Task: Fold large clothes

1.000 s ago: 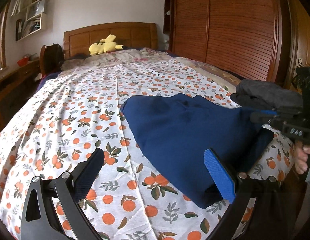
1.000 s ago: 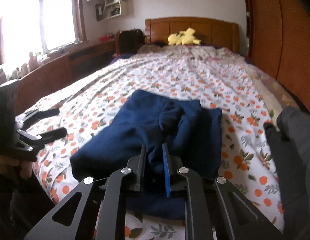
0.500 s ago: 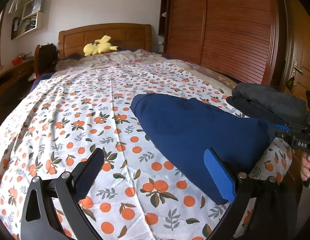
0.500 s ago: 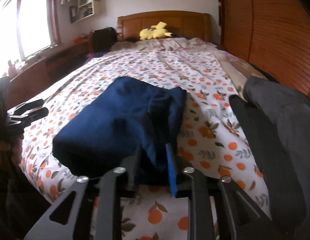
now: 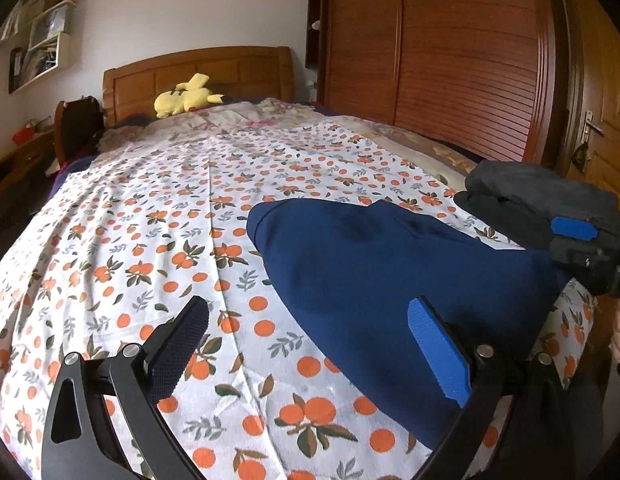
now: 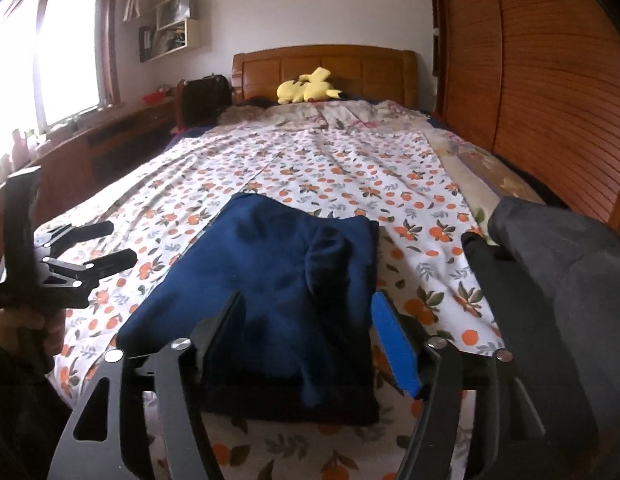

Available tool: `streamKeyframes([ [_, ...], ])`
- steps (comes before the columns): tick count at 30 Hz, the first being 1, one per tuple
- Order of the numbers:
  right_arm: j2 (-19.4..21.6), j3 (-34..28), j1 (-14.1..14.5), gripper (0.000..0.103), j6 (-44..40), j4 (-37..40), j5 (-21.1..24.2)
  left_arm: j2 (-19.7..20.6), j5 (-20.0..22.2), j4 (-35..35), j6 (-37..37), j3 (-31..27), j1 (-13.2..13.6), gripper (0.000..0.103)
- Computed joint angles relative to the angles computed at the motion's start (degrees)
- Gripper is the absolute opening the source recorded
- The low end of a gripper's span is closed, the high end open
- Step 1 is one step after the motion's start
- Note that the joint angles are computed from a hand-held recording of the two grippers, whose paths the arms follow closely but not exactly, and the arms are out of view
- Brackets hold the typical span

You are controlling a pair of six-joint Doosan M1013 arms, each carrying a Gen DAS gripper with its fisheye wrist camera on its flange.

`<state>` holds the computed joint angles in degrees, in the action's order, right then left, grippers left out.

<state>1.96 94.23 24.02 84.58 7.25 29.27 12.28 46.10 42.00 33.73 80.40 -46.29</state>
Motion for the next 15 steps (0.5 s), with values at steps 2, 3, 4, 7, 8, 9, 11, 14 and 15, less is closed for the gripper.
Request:
streamKeyframes([
  [2, 0.7, -0.2, 0.3, 0.072, 2.8, -2.9, 0.7, 0.5, -0.2, -0.7, 0.8, -0.4, 0.4, 0.1],
  [3, 1.1, -0.3, 0.4, 0.072, 3.9, -4.1, 1.2, 0.8, -0.1, -0.9, 1.2, -0.8, 0.6, 0.1],
  [4, 1.4, -0.3, 0.3, 0.075, 4.5, -4.7, 1.7, 1.0, -0.2, -1.1, 1.7, -0.9, 0.8, 0.1],
  [7, 2.1, 0.4, -0.2, 0.081, 5.3, -4.2, 2.9, 2.0, -0.4, -2.2, 3.4, -2.1, 1.7, 0.1],
  [8, 2.4, 0.7, -0.4, 0.081, 5.1, -3.7, 3.4, 2.4, -0.4, -2.7, 4.1, -2.6, 2.1, 0.1],
  [9, 2.5, 0.9, -0.4, 0.081, 5.3, -3.6, 3.6, 2.9, -0.5, -3.3, 4.9, -3.3, 2.6, 0.1],
  [11, 2.6, 1.8, -0.7, 0.082, 4.9, -2.1, 3.0, 3.8, -0.6, -4.8, 6.4, -4.5, 3.6, 0.1],
  [14, 2.6, 2.7, -1.5, 0.083, 3.0, 2.4, 2.7, 5.7, -0.2, -7.5, 8.8, -6.9, 5.4, 0.1],
  [15, 2.6, 2.9, -1.8, 0.083, 2.4, 3.6, 2.4, 6.4, 0.2, -8.4, 9.6, -7.8, 6.0, 0.1],
])
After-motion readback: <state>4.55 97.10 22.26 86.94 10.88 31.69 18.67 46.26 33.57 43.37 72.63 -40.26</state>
